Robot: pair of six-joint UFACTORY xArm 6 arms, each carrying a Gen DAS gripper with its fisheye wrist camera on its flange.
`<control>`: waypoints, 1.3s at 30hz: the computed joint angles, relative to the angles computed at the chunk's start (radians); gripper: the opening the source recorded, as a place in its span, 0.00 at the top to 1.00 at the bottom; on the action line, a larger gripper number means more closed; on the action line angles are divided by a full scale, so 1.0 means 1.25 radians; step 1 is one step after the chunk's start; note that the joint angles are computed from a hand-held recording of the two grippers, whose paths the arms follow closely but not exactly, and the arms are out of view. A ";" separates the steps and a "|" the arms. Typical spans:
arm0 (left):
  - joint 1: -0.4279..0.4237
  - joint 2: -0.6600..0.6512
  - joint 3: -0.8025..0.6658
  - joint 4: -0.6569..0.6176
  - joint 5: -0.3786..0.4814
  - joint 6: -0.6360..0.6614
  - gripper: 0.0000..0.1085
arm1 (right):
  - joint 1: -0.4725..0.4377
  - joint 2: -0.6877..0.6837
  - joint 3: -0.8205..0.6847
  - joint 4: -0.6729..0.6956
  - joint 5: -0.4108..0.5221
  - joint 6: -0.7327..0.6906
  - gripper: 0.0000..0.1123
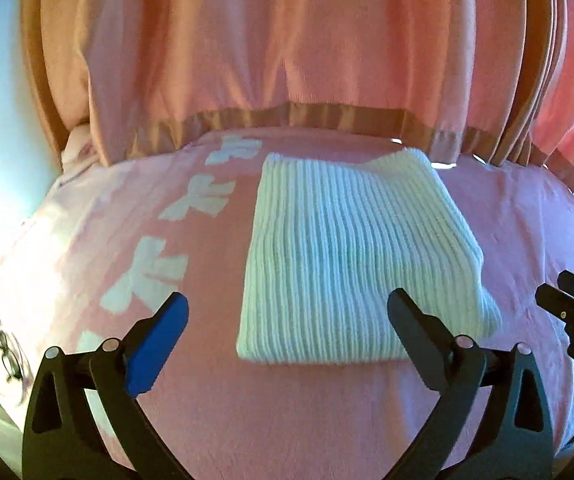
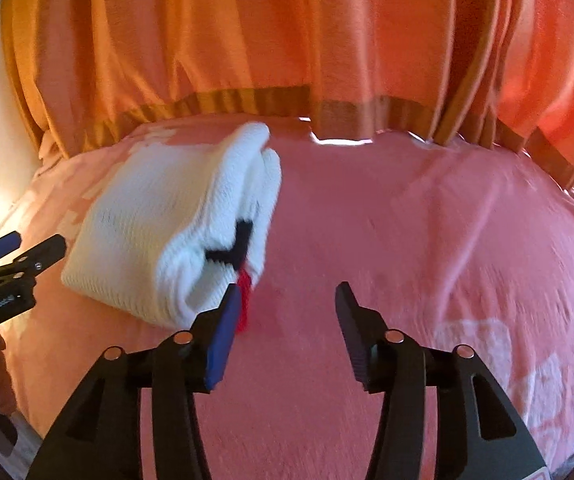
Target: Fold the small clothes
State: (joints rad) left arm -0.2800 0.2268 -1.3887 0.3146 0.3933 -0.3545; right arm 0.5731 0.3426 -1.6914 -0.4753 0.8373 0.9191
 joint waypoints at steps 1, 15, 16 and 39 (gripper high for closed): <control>-0.002 -0.007 0.015 0.016 0.002 -0.014 0.10 | 0.002 -0.008 0.016 -0.006 0.000 0.010 0.53; 0.003 -0.046 0.106 0.185 -0.043 -0.214 0.10 | 0.024 -0.044 0.106 -0.023 -0.013 0.065 0.47; 0.003 -0.046 0.108 0.178 -0.043 -0.212 0.10 | 0.024 -0.044 0.106 -0.023 -0.013 0.066 0.47; -0.009 -0.054 0.134 0.272 -0.047 -0.270 0.10 | 0.049 -0.024 0.091 -0.030 -0.001 0.075 0.46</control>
